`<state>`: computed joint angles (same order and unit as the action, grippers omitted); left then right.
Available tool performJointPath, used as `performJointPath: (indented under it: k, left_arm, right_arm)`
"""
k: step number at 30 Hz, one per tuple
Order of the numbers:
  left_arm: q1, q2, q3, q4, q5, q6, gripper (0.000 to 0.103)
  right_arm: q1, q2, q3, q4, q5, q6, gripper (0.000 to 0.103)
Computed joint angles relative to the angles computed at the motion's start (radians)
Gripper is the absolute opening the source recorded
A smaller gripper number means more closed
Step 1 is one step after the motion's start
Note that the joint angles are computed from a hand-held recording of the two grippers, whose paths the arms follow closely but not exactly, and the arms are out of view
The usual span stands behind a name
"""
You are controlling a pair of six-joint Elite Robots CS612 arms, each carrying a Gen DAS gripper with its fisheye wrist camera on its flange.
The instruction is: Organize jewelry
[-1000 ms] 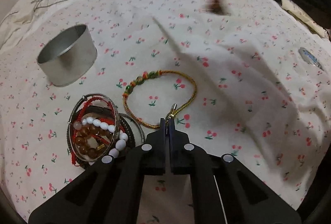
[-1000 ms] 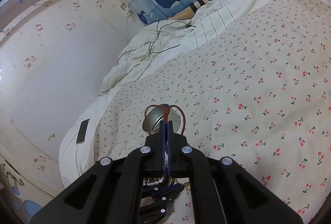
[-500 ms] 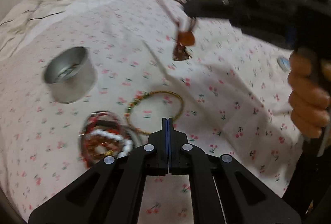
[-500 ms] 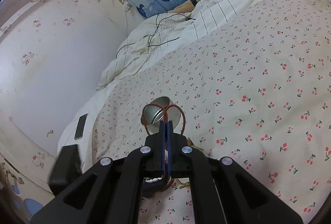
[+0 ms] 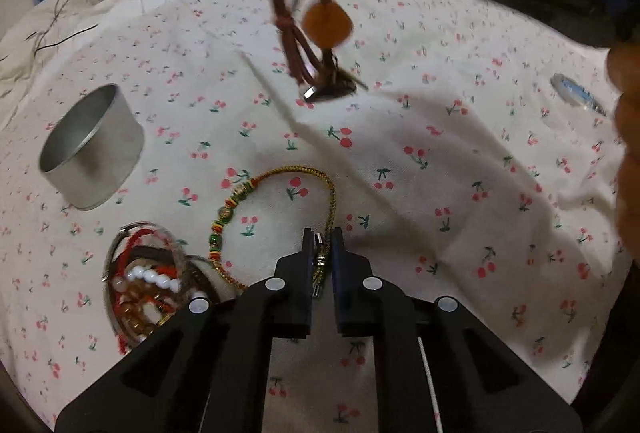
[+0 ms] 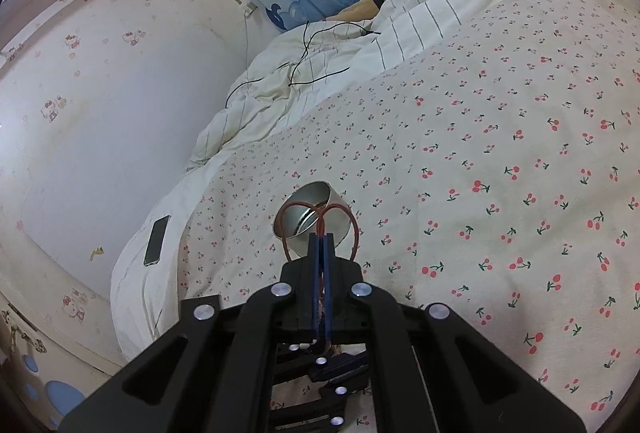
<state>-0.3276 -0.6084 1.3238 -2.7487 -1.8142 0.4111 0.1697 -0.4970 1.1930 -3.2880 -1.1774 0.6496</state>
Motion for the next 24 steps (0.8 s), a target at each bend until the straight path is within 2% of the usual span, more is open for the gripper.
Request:
performJointPath:
  k: [6, 11, 17, 24]
  left_arm:
    - [0.049, -0.039, 0.02, -0.078, -0.093, -0.11, 0.007]
    - [0.09, -0.035, -0.029, -0.114, -0.115, -0.198, 0.007]
    - [0.116, 0.031, -0.161, -0.106, -0.117, -0.262, 0.007]
    - [0.13, 0.12, -0.313, -0.052, -0.157, -0.305, 0.007]
  right_arm:
    - [-0.001, 0.006, -0.002, -0.023, 0.01, 0.02, 0.003]
    - [-0.001, 0.013, -0.005, -0.059, 0.01, 0.044, 0.003]
    - [0.002, 0.02, -0.01, -0.089, -0.004, 0.059, 0.003]
    - [0.011, 0.033, -0.041, -0.029, 0.004, 0.023, 0.003]
